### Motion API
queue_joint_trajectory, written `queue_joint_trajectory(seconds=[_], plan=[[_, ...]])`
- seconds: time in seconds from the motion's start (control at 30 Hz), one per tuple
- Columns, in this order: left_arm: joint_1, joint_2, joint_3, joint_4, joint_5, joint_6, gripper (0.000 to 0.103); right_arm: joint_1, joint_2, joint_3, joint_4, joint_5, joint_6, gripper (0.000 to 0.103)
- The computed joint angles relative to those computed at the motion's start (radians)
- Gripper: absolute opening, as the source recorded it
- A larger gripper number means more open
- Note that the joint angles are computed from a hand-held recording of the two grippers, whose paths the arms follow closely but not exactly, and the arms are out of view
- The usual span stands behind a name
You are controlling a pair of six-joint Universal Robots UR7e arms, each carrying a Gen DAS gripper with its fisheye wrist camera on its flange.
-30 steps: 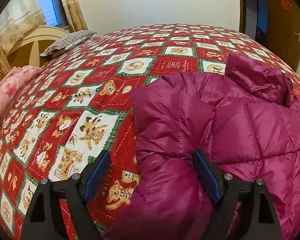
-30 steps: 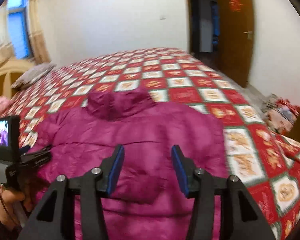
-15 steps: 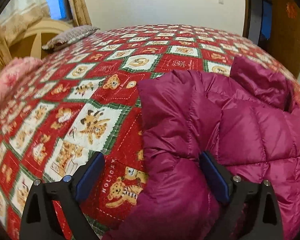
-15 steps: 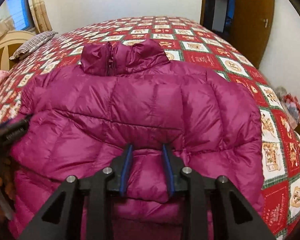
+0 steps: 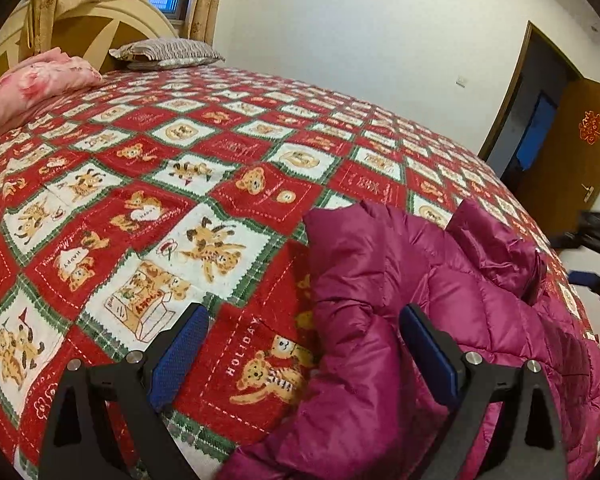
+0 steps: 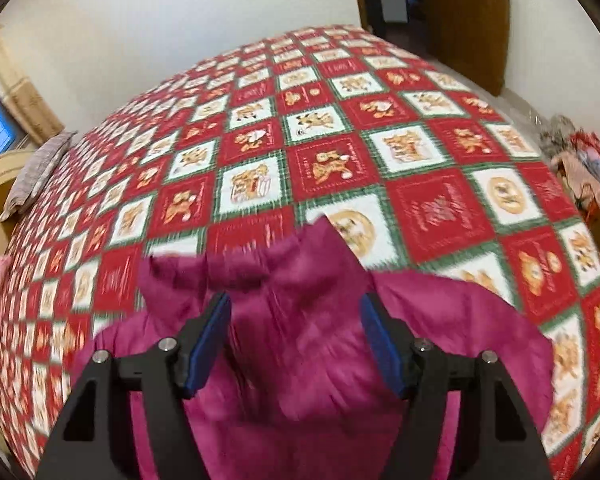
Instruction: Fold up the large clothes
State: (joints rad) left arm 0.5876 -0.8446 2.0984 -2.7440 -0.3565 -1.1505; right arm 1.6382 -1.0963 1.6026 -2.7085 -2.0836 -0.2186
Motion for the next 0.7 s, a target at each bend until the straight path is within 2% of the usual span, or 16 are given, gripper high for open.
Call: queue_joint_trajectory(seconds=[0.07,0.17,0.27,0.33,0.37,0.4,0.5,0.63,0.7], plan=[[-0.004,0.006,0.002,-0.024,0.007,0.018,0.097,-0.003,0.043,-0.065,0.091,-0.008,0.059,0.081],[-0.001,0.013,-0.004,-0.031,0.005,0.036,0.097,-0.001,0.096,-0.125,0.166,-0.066,0.121,0.081],[0.001,0.017,-0.003,-0.049,0.003,0.049,0.097,-0.002,0.112,-0.136,0.208,-0.109,0.131,0.079],[0.002,0.017,-0.002,-0.057,-0.001,0.053,0.097,-0.003,0.099,-0.116,0.193,-0.111,0.104,0.054],[0.002,0.017,-0.002,-0.056,-0.003,0.052,0.097,-0.004,0.086,-0.102,0.186,-0.11,0.089,0.032],[0.003,0.017,-0.002,-0.055,-0.004,0.051,0.097,-0.006,0.067,-0.089,0.196,-0.106,0.08,0.021],[0.005,0.016,-0.004,-0.043,-0.006,0.042,0.097,-0.016,0.012,-0.057,0.212,-0.091,0.054,0.015],[0.009,0.01,-0.005,-0.021,-0.011,0.023,0.097,-0.031,-0.066,0.015,0.166,-0.083,-0.008,0.01],[0.012,0.007,-0.006,-0.01,-0.018,0.015,0.097,-0.044,-0.092,0.06,0.117,-0.105,-0.044,0.01]])
